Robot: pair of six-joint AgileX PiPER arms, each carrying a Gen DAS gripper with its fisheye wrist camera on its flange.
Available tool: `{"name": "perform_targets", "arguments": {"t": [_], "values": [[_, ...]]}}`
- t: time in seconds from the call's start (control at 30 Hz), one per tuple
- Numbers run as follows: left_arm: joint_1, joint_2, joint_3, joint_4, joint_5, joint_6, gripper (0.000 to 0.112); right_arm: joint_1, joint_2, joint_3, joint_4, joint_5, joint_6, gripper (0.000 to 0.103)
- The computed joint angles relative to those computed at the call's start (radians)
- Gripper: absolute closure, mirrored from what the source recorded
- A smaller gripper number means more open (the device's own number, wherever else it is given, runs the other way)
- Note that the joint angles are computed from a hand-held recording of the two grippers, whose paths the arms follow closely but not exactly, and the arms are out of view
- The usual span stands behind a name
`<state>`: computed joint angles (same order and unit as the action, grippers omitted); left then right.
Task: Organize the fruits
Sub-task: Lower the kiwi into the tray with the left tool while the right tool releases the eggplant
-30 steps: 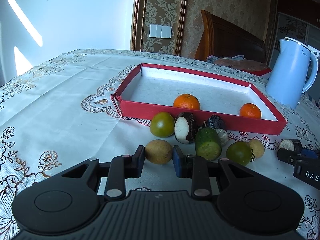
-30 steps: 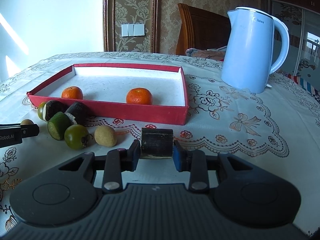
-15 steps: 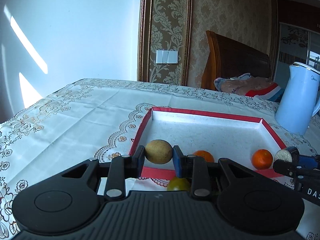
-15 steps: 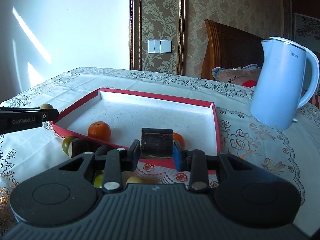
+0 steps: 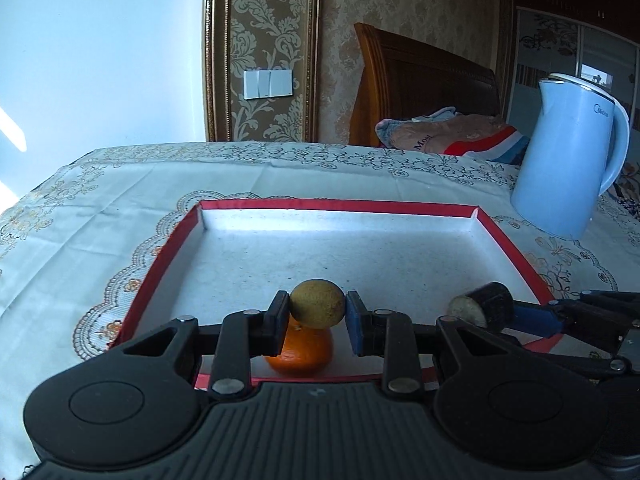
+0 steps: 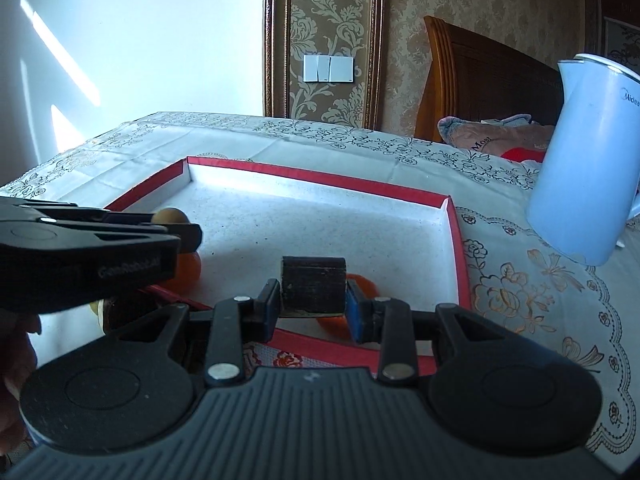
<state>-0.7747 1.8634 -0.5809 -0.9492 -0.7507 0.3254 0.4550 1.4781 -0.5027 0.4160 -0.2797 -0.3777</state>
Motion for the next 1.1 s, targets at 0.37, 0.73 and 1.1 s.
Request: {"name": "perform_targets", "arguments": {"t": [0.37,0.73,1.1], "values": [[-0.018,0.055,-0.04,0.029,-0.014,0.001,0.083,-0.043,0.004,0.024,-0.266,-0.027,0.196,0.067],[0.01,0.032,0.0,0.165,-0.017,-0.11,0.047,-0.057,-0.035,0.061,-0.315,-0.039,0.253,0.06],[0.031,-0.019,0.077,0.187,-0.06,-0.216,0.045,-0.103,-0.063,0.109,-0.445,-0.088,0.37,0.051]]}}
